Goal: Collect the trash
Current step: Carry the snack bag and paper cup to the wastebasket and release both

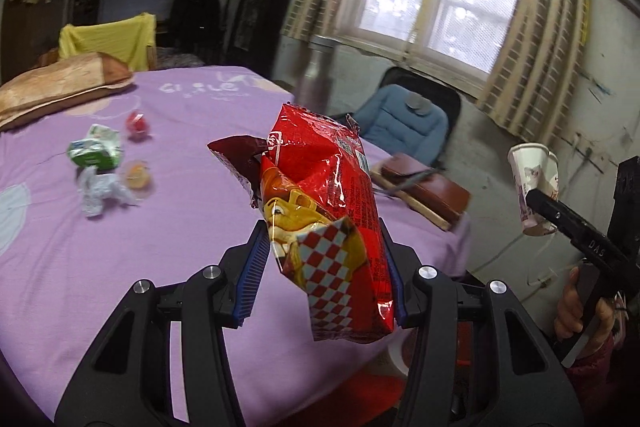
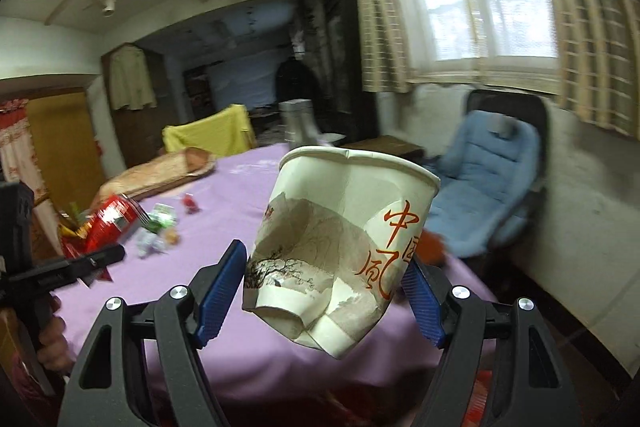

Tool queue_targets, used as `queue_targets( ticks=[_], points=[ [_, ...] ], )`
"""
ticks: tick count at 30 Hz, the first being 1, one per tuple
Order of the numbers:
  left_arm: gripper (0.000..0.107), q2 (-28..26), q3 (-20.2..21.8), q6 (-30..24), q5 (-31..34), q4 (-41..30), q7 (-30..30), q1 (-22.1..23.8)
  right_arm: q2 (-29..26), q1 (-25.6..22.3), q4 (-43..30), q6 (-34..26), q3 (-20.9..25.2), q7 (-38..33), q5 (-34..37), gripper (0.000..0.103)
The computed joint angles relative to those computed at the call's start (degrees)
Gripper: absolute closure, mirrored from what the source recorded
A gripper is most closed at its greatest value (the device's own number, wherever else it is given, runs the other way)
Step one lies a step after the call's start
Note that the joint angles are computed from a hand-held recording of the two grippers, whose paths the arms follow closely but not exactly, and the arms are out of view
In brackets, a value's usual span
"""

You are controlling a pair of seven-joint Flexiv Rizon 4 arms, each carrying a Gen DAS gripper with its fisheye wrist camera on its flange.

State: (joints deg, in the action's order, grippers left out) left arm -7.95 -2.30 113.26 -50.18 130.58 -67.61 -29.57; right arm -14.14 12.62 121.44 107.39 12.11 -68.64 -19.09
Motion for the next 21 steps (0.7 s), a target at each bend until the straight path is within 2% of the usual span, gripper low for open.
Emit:
queue_targets(
  ticks=[4,7,9,10,11,12,13,14,15,16,18,19,21],
  points=[
    [0.056,-3.4,1.0,-2.4,-4.1,-4.2,6.0,-4.6,3.4,10.5,5.2,-1.9,-13.3,-4.9,7.5,0.028],
    [0.056,-6.3,2.8,-6.4,-4.1,-7.9,7.6,-7.8,2.4,11.4,7.1,-5.1,-17.2,-5.8,9.1,0.028],
    [0.056,-7.7,3.8,-8.8,-2.5,-9.5,7.1,-8.9,0.7,14.8,8.1,-6.7,-22.9,-5.1,9.6,0.028],
    [0.056,-9.1,6.1,-10.8,-2.0,-11.3,7.2,-11.2,-0.3,14.2,8.3,-7.2,-23.1,-4.0,8.8,0.028],
    [0.056,-10.2,7.8,-12.8,-1.1,-12.8,6.9,-12.6,-1.7,12.0,7.7,-8.5,-21.4,-4.2,9.2,0.028],
    [0.056,-11.2,8.5,-14.2,0.0,-14.0,6.6,-12.8,-3.2,11.0,7.1,-10.1,-20.8,-4.4,9.5,0.028],
    [0.056,-12.2,9.6,-15.8,1.3,-15.3,6.0,-13.6,-4.2,11.6,7.1,-10.9,-22.1,-3.5,8.2,0.027],
    [0.056,-13.5,10.0,-17.8,2.7,-17.0,5.8,-13.9,-5.2,13.7,7.8,-11.1,-25.3,-2.0,6.6,0.026],
    [0.056,-14.4,9.8,-19.3,3.8,-18.3,5.7,-13.5,-6.3,14.9,7.7,-12.0,-27.3,-0.9,5.6,0.019],
    [0.056,-15.2,10.2,-20.8,5.1,-19.5,5.0,-13.7,-7.5,14.5,7.2,-13.2,-27.5,-0.5,5.2,0.013],
    [0.056,-17.4,10.4,-24.2,7.9,-22.6,4.0,-13.7,-9.0,15.7,7.6,-12.2,-30.0,1.4,4.3,0.011],
    [0.056,-18.5,9.8,-25.9,9.1,-24.2,4.0,-13.3,-9.4,15.1,7.5,-11.6,-29.9,1.9,4.5,0.009],
    [0.056,-20.4,8.8,-28.2,11.2,-26.7,3.5,-12.5,-9.4,9.7,7.0,-10.0,-25.0,1.4,6.0,0.008]
  ],
)
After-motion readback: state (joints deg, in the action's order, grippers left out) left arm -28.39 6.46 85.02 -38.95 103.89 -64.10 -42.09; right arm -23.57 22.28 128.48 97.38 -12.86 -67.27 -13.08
